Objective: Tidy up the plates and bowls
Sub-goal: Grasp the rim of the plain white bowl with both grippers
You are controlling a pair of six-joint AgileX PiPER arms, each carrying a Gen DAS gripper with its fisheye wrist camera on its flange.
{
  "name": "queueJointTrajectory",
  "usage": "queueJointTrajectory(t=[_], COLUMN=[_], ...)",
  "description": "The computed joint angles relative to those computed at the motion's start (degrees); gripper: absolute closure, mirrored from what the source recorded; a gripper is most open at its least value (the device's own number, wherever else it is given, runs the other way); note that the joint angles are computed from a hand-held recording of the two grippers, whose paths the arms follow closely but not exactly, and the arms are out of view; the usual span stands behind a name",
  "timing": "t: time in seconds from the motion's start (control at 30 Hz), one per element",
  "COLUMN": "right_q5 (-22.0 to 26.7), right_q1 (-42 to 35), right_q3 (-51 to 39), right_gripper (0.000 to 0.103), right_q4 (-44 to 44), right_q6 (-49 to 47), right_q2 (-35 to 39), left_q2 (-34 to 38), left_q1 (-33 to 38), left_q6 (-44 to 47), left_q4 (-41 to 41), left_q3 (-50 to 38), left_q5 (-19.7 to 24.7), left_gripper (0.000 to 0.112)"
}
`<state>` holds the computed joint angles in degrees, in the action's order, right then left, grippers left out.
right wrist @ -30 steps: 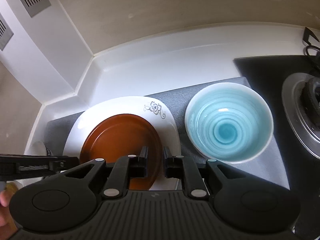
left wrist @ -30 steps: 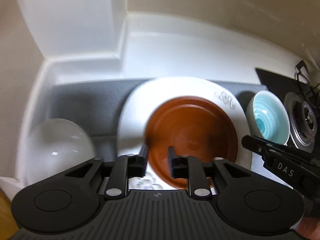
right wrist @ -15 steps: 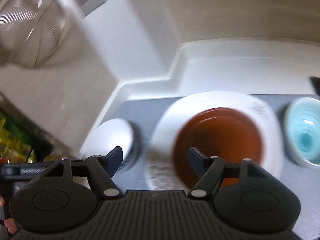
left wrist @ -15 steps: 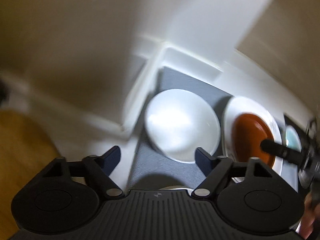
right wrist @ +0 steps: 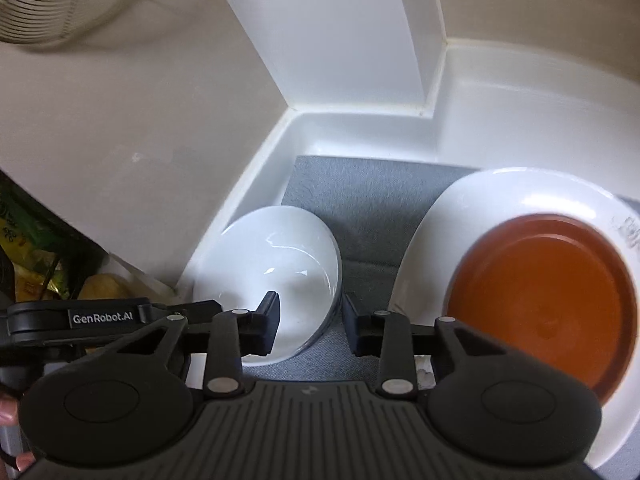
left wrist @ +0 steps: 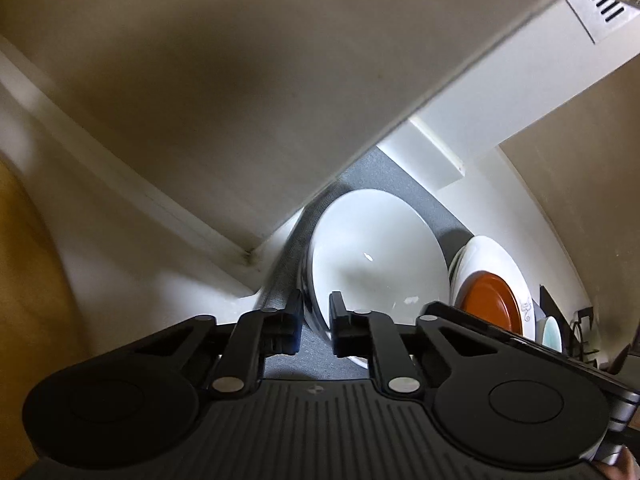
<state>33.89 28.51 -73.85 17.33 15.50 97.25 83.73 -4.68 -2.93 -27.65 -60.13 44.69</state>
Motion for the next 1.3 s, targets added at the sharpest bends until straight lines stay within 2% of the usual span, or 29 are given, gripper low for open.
queueJointTrajectory(t=[0.03, 0.07, 0.13, 0.23, 0.33, 0.5, 0.73, 0.83, 1.0, 1.17, 1.3], right_q5=[-0.4, -0.1, 2.0, 4.2, 2.8, 2.8, 2.6, 2.8, 0.4, 1.6, 0.4], right_q1=[0.2, 0.8, 1.0, 1.0, 1.5, 1.4, 2.5, 2.9, 2.6, 3.0, 0.8], right_q3=[0.4, 0.5, 0.2, 1.2, 3.4, 2.2, -0.1, -0.5, 2.0, 1.5, 4.5], right_gripper=[0.069, 0.082, 0.093, 0.094, 0.094, 0.09, 0.087, 0.089, 0.089, 0.09, 0.09], right_q4=[-0.7, -3.6, -4.6, -4.3, -4.5, -5.1, -7.5, -8.7, -5.6, -6.3, -3.2], right_q6=[1.1, 3.5, 3.6, 2.7, 2.5, 4.1, 5.2, 7.1, 4.9, 3.0, 2.4], right_q2=[-0.1, -0.3, -0.8, -2.5, -4.0, -2.6, 0.8, 1.1, -1.6, -4.0, -8.6], left_q2=[-0.4, -0.8, -2.5, -4.5, -5.1, -1.5, 1.4, 1.1, 0.8, -1.5, -2.8], left_q1=[-0.1, -0.4, -1.3, -0.4, -1.7, 0.1, 0.6, -0.3, -0.4, -4.9, -7.4], left_q6=[0.1, -0.4, -2.9, -0.5, -1.0, -2.3, -1.8, -2.2, -5.1, -17.0, -21.1], left_q4=[0.6, 1.5, 3.9, 1.5, 3.0, 0.0, -5.7, -4.3, -3.1, 6.2, 8.7], left_q3=[0.1, 0.3, 0.8, 2.6, 3.2, 1.1, 4.2, 4.5, 4.0, 0.5, -2.6], left_q5=[-0.1, 0.0, 1.3, 3.6, 3.1, 2.9, -1.5, -2.3, -0.2, 3.4, 5.5], left_gripper=[0.098, 0.099, 0.1, 0.098, 0.098, 0.097, 0.096, 0.096, 0.1, 0.101, 0.101])
